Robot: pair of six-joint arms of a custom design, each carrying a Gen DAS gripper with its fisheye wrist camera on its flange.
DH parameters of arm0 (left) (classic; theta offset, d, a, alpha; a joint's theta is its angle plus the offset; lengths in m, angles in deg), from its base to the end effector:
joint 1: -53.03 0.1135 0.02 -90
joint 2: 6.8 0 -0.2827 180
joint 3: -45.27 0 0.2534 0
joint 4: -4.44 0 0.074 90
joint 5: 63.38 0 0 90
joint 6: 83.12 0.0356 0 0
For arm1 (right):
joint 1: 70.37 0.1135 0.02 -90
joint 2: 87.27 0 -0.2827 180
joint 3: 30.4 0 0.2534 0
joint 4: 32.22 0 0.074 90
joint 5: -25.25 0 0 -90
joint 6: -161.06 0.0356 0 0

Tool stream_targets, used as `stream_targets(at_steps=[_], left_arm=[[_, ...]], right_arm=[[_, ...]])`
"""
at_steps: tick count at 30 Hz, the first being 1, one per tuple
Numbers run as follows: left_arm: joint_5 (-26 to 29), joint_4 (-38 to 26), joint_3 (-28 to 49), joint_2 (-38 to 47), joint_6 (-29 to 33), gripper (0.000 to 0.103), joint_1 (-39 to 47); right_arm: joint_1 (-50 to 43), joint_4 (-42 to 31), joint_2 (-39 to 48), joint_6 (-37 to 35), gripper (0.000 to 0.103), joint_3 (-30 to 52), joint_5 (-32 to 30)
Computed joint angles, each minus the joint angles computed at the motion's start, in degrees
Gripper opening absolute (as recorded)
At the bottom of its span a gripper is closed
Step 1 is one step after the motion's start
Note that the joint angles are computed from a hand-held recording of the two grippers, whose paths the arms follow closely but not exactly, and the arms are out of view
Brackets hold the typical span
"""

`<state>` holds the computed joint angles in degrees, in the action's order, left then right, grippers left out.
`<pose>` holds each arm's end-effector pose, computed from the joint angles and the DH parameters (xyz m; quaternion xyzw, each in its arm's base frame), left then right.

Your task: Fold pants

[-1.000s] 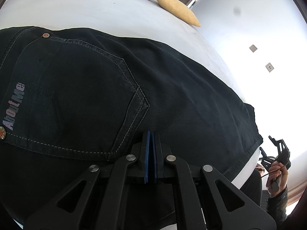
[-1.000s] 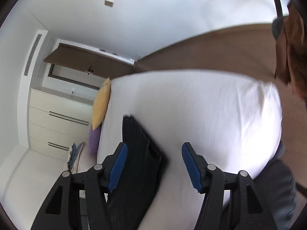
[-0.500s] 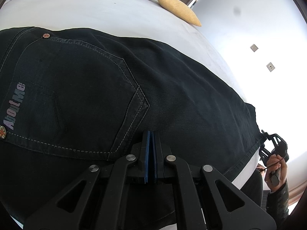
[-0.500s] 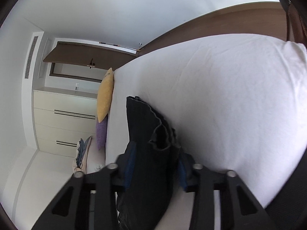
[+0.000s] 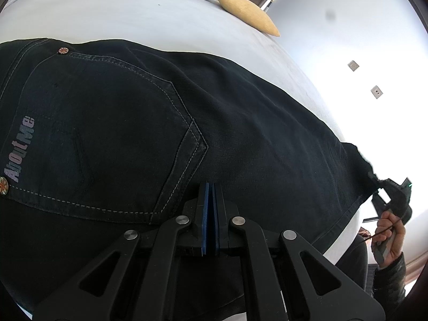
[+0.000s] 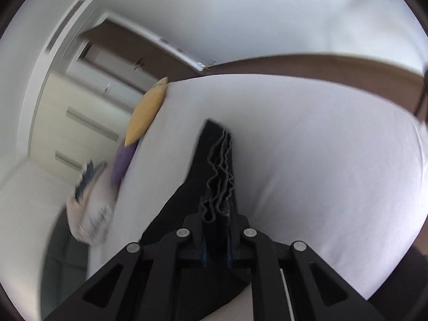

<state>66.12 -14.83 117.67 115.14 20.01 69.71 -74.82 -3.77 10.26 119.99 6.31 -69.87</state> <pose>0.3616 0.0847 0.0660 0.0334 0.9266 -0.2765 0.2527 0.2725 -0.0180 0.1139 0.3739 0.7917 0.2185 0.4309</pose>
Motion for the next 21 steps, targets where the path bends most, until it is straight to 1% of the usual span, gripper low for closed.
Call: stream_targets(at_steps=[2,4,6,8,10,12,15,16,19,20,21], left_arm=[[-0.1,0.2,-0.1,0.0,-0.2,0.003,-0.2],[-0.1,0.1,0.0,0.0,-0.2,0.003,-0.1],[0.0,0.1,0.0,0.0,-0.4,0.003,-0.2],[0.0,0.2,0.1,0.1,-0.6,0.003,-0.1],[-0.3,1.1,-0.6,-0.4,-1.6,0.003,-0.4],[-1.3,1.5,-1.3,-1.3,-2.4,0.003,-0.9],[-4.2,1.8,-2.6,-3.9,-3.6,0.003,-2.7],[-3.9,1.9,-2.7,-4.2,-4.6,0.003,-3.0],[0.3,2.7,-3.1,-4.8,-8.8,0.004,-3.1],[1.1,2.8,-3.4,-5.3,-10.2,0.009,-3.5],[1.4,2.5,-3.3,-5.5,-10.7,0.019,-3.9]], right_arm=[[7.9,-7.5,-3.6,-6.7,0.011,3.5,7.7],[16.9,-13.2,-3.6,-14.2,0.011,7.9,16.3],[27.4,-18.9,0.8,-24.1,0.011,14.3,27.8],[33.7,-23.2,7.1,-29.9,0.011,20.0,34.8],[36.8,-26.9,13.9,-32.8,0.011,25.3,37.0],[37.2,-29.4,18.7,-32.5,0.011,28.6,37.4],[37.6,-26.6,20.6,-33.6,0.011,27.6,39.2],[38.0,-26.6,20.8,-34.4,0.011,27.8,40.1],[38.7,-26.4,21.2,-35.7,0.011,28.1,41.9],[39.0,-26.2,21.3,-36.1,0.011,28.0,42.6],[39.3,-26.0,21.5,-36.5,0.011,28.1,43.2]])
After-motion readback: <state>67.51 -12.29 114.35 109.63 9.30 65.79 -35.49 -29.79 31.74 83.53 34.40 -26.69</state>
